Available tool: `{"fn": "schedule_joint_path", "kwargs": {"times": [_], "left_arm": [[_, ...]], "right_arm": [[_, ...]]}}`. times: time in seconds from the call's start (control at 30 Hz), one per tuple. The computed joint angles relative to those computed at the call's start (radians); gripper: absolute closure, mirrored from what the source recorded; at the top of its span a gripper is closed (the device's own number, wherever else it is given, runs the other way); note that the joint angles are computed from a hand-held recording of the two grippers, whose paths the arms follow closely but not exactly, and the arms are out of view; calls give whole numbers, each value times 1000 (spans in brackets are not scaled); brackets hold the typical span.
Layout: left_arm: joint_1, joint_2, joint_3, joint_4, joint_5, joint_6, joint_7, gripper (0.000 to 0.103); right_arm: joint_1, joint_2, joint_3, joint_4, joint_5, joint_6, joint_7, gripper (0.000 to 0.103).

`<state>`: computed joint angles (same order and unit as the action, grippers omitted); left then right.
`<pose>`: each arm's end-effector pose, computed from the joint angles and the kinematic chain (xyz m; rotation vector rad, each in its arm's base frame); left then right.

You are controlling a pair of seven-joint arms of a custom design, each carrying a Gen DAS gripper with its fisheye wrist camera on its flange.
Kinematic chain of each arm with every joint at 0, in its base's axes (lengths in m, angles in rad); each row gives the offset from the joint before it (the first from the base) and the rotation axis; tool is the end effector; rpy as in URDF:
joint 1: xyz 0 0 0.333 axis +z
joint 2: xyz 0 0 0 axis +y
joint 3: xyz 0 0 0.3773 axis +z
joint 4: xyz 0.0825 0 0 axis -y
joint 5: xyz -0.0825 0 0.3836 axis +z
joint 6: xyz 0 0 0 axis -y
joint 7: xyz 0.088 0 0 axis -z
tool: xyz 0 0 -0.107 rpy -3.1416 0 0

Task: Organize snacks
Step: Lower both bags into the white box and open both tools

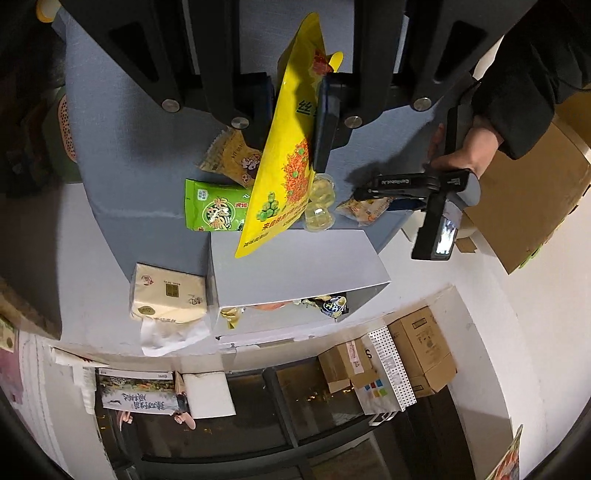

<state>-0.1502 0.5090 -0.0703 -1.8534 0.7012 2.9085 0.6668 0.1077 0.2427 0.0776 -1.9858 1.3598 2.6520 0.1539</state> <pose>0.6809 -0.1858 0.3536 -1.9370 1.8212 -0.6077 0.6303 0.0876 0.4317 -1.9013 1.1722 -0.2185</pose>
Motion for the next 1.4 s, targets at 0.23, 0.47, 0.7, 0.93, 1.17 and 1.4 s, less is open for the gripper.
{"fn": "schedule_joint_path", "kwargs": {"times": [0.23,0.47,0.7,0.93,1.17,1.4], "left_arm": [[-142,-104,184,-107,221,160,-279,26],[-369,-166,479,-41,764,315,-906,26],[-181,-144,240,86,511,230,-563,26],[-25,-48,28,250,250,117,-222,26],[28,99,-50,464,12,-2,53,26],[21,242,-64,689,-145,-182,258,9]], "right_arm": [[-7,9,-1,4,8,-15,5,85],[-9,29,4,73,4,-35,21,85],[-5,114,19,279,-82,-33,130,85],[19,250,35,524,-303,1,333,85],[48,428,23,798,-548,-48,564,85],[59,627,23,1116,-731,-151,772,84]]}}
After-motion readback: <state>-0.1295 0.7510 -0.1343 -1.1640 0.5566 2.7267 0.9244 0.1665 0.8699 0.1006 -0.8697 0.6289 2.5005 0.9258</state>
